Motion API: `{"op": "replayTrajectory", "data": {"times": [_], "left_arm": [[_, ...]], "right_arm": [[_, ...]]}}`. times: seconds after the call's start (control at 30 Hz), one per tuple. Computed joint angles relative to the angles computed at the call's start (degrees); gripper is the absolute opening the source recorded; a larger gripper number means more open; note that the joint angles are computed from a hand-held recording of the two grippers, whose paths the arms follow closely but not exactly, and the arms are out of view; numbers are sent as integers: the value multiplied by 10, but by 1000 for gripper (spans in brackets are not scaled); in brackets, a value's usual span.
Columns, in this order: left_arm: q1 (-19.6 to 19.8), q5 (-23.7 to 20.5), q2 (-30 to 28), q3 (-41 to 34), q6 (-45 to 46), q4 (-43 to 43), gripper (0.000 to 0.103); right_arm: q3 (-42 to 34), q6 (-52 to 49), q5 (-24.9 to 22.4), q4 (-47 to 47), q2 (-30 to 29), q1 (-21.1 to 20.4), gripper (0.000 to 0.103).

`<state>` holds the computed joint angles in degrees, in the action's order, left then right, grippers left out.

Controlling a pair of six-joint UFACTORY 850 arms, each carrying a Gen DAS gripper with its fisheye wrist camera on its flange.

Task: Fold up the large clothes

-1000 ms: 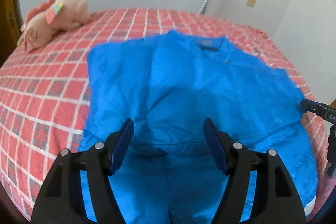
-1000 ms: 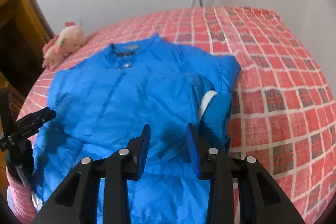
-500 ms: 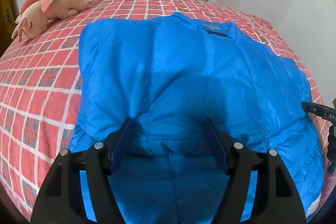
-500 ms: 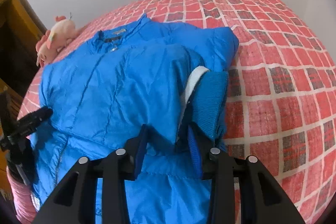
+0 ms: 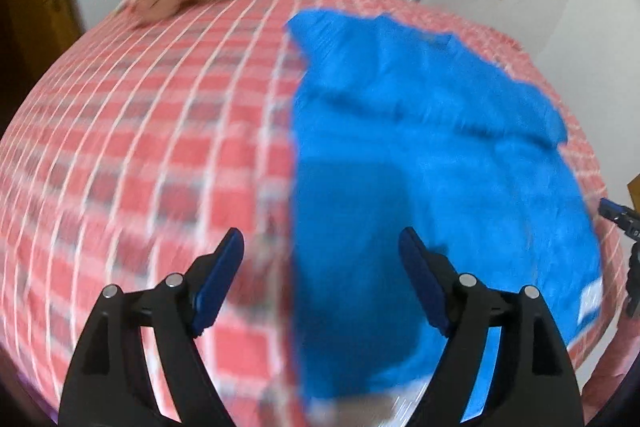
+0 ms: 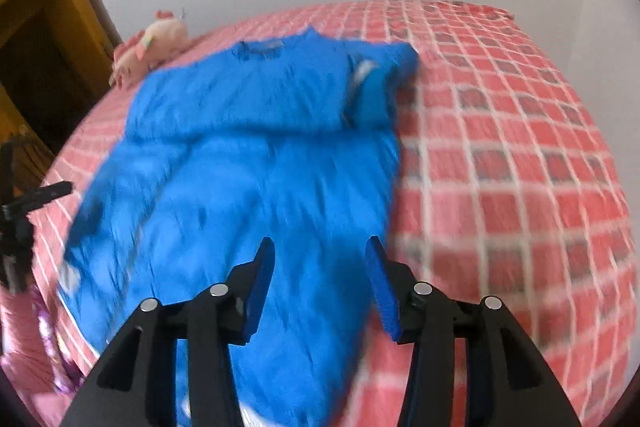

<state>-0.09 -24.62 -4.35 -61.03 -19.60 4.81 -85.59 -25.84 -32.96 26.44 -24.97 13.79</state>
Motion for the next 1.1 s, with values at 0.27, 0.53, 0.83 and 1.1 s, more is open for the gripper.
{"op": "replayTrajectory", "data": {"times": [0.27,0.53,0.83,1.1], "left_arm": [[-3,-7,119,133,17,-66,82],[-14,-6,143,181,84,-173,82],[-22,10,120,176,187,-277,80],[-34,22,119,177,227,-311,53]], "right_arm": [[131,-23,-17,16,104,-2,56],[190,-19,-39,33,141,-6,60],[195,-71,-61,122,113,-10,61],[185,-96,-64,141,107,0,32]]}}
